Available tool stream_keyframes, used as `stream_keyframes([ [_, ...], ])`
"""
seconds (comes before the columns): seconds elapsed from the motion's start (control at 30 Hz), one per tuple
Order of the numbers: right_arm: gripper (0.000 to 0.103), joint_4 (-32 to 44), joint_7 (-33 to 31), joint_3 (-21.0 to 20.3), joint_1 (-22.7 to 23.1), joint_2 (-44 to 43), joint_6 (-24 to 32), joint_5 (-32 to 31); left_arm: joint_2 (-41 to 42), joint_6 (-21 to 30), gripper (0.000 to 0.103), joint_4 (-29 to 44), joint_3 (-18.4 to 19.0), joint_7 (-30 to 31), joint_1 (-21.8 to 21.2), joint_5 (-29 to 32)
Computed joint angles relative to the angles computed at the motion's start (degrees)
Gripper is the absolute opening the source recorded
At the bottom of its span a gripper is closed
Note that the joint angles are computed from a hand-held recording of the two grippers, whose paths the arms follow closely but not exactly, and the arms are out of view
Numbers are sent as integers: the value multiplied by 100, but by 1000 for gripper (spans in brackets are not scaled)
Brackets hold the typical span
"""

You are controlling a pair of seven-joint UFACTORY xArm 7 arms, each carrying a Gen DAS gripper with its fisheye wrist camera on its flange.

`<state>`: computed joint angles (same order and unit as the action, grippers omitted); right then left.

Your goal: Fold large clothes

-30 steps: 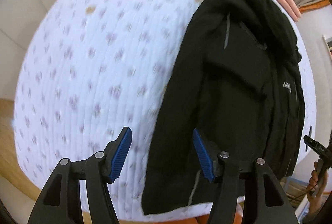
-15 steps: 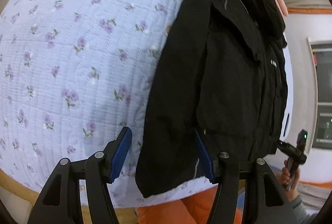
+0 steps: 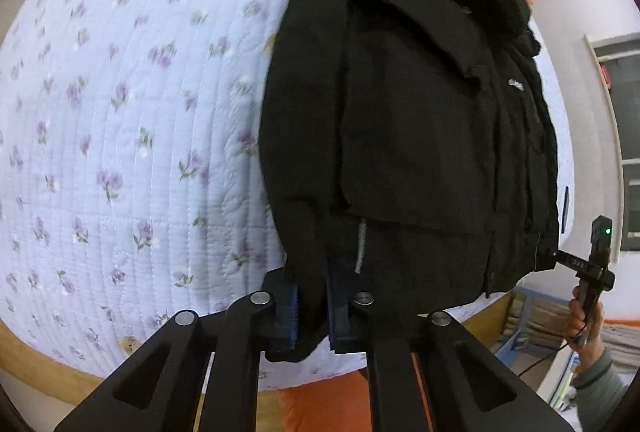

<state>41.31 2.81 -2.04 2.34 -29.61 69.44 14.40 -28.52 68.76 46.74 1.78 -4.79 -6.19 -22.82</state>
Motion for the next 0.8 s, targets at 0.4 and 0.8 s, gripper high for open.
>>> stream_keyframes([
  [0.4,14,1898,-2,-113,-48,777,406,90,747,-420,8,1578,137,-55,-25,-439],
  [0.8,13,5736,-317,-67,-548,3806,685,601,3151,-1092,9,4460,-162,149,263,-455],
])
